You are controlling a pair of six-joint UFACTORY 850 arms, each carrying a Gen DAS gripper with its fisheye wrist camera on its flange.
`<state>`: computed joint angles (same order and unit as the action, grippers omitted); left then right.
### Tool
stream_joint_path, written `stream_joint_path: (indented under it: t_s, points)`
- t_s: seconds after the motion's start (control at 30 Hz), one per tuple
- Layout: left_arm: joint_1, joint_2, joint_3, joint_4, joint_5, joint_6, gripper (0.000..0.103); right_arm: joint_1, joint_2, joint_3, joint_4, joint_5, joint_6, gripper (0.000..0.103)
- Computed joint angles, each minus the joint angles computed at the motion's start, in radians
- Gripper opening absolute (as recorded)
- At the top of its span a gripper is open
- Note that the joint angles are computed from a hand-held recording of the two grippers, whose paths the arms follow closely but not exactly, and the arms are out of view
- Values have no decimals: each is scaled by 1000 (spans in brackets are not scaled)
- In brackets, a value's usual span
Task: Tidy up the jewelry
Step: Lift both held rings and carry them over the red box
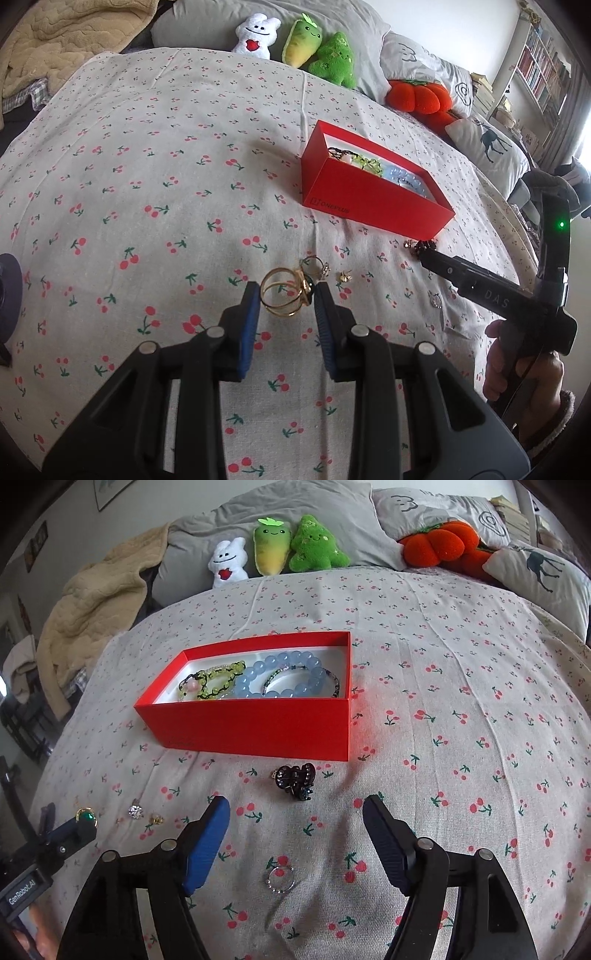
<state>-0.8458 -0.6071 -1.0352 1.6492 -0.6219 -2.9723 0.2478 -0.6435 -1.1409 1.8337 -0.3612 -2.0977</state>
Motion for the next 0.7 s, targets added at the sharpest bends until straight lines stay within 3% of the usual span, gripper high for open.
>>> stream_joint_path:
  t_s: [0.13,0.2,0.37,0.7]
  points:
    - [4,-8,-12,-12,14,17,32,21,-21,-28,48,38,-44,73]
    - [4,-8,-15,-23,16,35,32,29,-30,-40,62,55,-58,65]
    - [5,-3,-18,-38,12,58,32,31,-37,-53,46,60,-46,25]
    - [14,14,-15,-23,-3,68,32,-5,-1,-33,-107,21,127,25]
